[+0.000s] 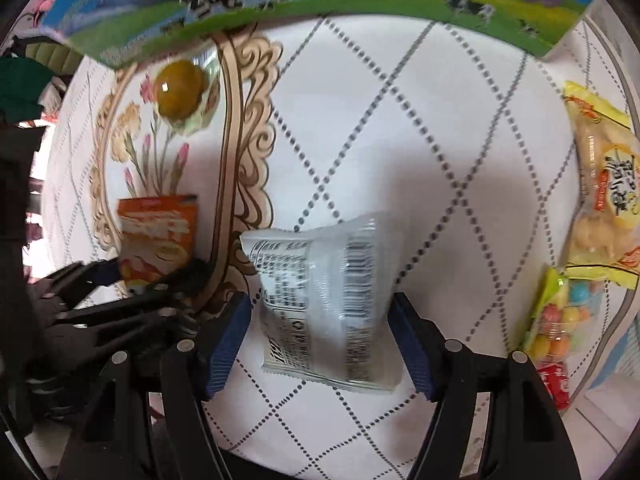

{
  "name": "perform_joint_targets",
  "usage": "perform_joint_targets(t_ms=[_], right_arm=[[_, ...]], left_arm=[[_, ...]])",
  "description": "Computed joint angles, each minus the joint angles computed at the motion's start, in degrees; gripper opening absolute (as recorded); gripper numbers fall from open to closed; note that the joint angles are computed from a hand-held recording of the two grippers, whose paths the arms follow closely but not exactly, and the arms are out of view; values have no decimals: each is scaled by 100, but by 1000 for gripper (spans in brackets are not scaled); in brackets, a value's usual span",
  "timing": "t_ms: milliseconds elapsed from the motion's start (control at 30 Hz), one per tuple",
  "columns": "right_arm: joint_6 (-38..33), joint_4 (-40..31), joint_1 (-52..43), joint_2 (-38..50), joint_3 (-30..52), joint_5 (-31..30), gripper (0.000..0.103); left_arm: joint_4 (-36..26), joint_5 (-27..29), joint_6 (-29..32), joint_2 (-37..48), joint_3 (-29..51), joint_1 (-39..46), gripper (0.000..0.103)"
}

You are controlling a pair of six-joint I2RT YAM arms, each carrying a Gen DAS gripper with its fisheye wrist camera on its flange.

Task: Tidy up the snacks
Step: 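Grasp the orange sunflower-seed bag with left gripper while right grasps white bread packet, then carry both packets into the box and open both grippers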

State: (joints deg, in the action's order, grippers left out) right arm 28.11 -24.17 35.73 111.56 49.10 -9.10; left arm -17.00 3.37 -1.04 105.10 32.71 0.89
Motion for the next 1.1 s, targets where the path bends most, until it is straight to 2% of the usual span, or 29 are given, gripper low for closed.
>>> perform_joint_targets(t_ms=[133, 233, 300, 400, 567, 667, 733, 800, 900, 967, 1067, 1100], right_arm=[[81, 324, 557, 329, 118, 738, 70], [189, 488, 662, 78, -156, 892, 59], [325, 683, 606, -100, -360, 676, 52], [245, 708, 234, -592, -622, 373, 50], [-33, 16, -491, -2047, -813, -181, 50], [-798, -733, -1389, -2710, -451, -556, 50], [-1086, -1201, -1728, -2797, 134, -699, 50], [-1431, -1665, -2162, -2807, 831, -875, 50], [-1468, -1667, -2062, -2385, 1592, -600, 50], [-1747, -1797, -2281, -1716, 2426, -454, 50], [-1994, -2108, -2523, -856, 3390, -509, 50], [-2043, -2191, -2549, -516, 3693, -505, 50]], left_arm=[[118, -15, 145, -19, -112, 338, 57], [-39, -16, 263, -228, -78, 467, 55], [-344, 102, 454, -528, -10, 636, 55], [-906, 401, 554, -1131, 92, 689, 55], [-2247, 1228, 563, -2229, 736, 537, 55], [-3021, 1715, 346, -2216, 1805, 287, 55], [-3345, 2032, 218, -1908, 2592, 160, 55], [-3577, 2096, 29, -1335, 3586, -102, 55], [-4023, 1927, -287, -191, 5363, -456, 55], [-4378, 1909, -421, 641, 6408, -529, 55], [-4898, 1907, -505, 1702, 7716, -620, 55], [-5004, 1901, -498, 1951, 7882, -651, 55]])
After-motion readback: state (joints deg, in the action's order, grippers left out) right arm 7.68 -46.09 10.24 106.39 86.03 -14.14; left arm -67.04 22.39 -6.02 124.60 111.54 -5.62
